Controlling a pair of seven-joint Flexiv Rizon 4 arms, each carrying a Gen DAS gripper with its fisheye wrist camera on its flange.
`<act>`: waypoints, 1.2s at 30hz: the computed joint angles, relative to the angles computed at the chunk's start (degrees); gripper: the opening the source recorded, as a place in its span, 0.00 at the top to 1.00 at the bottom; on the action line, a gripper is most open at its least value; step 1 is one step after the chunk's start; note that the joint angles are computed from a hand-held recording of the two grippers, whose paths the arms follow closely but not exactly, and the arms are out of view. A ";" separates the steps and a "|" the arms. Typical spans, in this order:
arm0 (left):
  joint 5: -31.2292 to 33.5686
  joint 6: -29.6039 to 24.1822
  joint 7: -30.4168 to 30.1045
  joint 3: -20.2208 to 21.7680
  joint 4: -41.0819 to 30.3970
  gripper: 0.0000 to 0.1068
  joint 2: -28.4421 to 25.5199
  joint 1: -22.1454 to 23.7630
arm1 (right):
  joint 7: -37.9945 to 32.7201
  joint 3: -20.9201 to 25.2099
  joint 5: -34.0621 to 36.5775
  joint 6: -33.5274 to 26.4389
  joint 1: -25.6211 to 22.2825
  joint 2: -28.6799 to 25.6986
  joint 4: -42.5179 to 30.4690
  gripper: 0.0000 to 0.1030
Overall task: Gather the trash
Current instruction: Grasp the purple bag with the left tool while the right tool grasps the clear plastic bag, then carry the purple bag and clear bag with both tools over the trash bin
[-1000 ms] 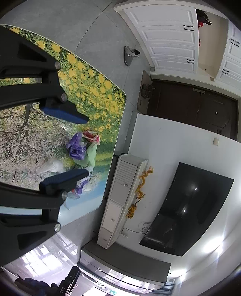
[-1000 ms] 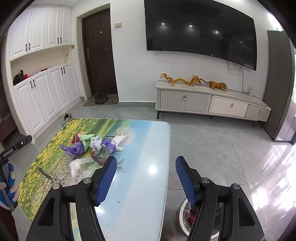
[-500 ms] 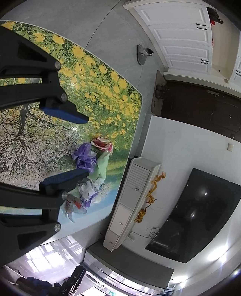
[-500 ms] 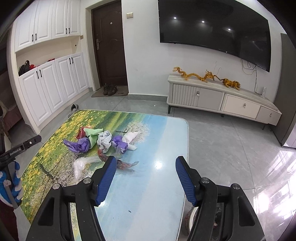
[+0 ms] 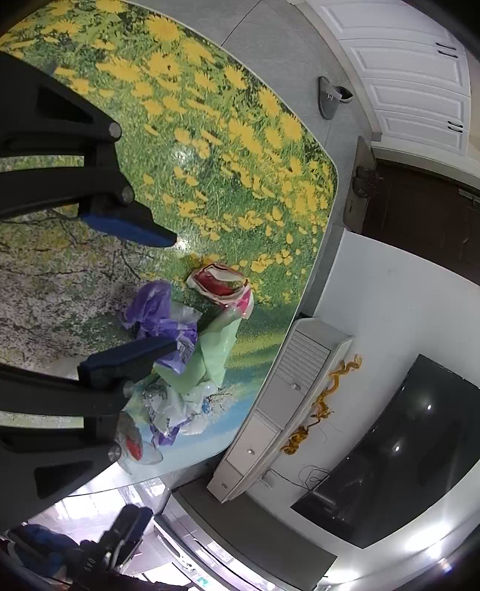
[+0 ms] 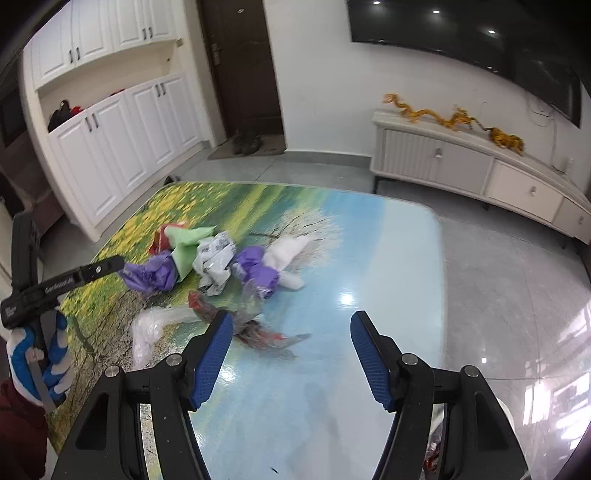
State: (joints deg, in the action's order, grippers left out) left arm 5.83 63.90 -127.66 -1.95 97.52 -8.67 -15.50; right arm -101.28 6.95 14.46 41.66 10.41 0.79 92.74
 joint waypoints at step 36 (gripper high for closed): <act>5.24 0.28 -6.64 0.16 0.58 0.92 2.89 -1.83 | -6.26 1.69 4.43 0.85 1.83 2.06 5.43 0.83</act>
